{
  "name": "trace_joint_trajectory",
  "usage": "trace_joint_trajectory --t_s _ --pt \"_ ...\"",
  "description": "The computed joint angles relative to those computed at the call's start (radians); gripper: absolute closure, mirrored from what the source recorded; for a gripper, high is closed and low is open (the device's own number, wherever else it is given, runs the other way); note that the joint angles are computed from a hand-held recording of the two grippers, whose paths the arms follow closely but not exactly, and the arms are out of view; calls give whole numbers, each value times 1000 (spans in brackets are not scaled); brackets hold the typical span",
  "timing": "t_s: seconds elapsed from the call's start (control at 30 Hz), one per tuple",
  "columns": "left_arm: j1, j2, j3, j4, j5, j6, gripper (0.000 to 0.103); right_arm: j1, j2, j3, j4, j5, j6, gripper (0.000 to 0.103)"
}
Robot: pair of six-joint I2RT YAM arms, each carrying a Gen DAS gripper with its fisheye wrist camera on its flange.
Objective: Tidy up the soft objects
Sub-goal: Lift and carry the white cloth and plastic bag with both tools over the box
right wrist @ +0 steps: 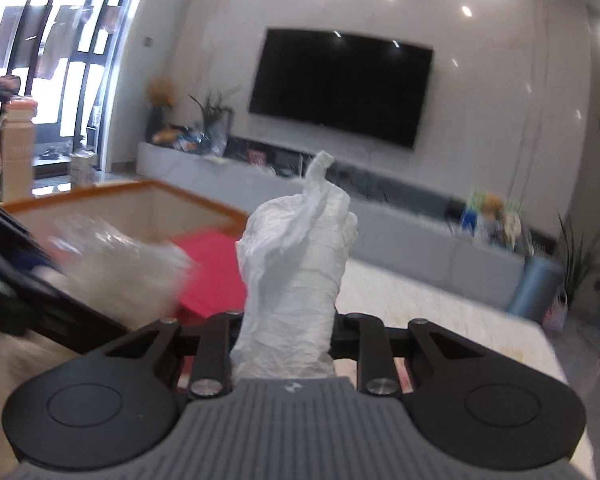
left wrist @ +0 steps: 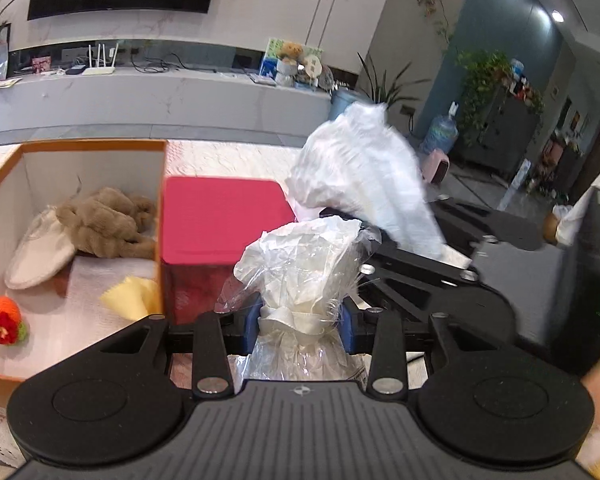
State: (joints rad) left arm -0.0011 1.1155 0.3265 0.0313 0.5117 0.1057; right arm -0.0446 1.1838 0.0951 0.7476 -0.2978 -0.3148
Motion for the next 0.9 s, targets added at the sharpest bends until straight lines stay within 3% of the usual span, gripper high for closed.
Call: trace_joint_trajectory --t_s 0.13,0.27,0.4,0.53,0.63,0.8,0.9 --pt "140 -1 45 -44 114 29 60 144 -319 23 -269 206 131 81" --pt "299 0 88 -79 236 53 60 295 -446 107 -452 365 219 81" --pt "448 55 148 -103 359 52 60 507 -380 225 -484 566 262 81" --pt "550 116 195 -77 376 46 60 663 -280 346 -507 683 332 80" --pt "602 167 223 -31 355 32 60 755 -205 424 -529 741 376 80" --pt "603 214 215 108 173 -13 60 825 -51 507 -551 757 472 80" --pt "618 260 243 108 174 -10 60 848 61 552 -564 764 551 80"
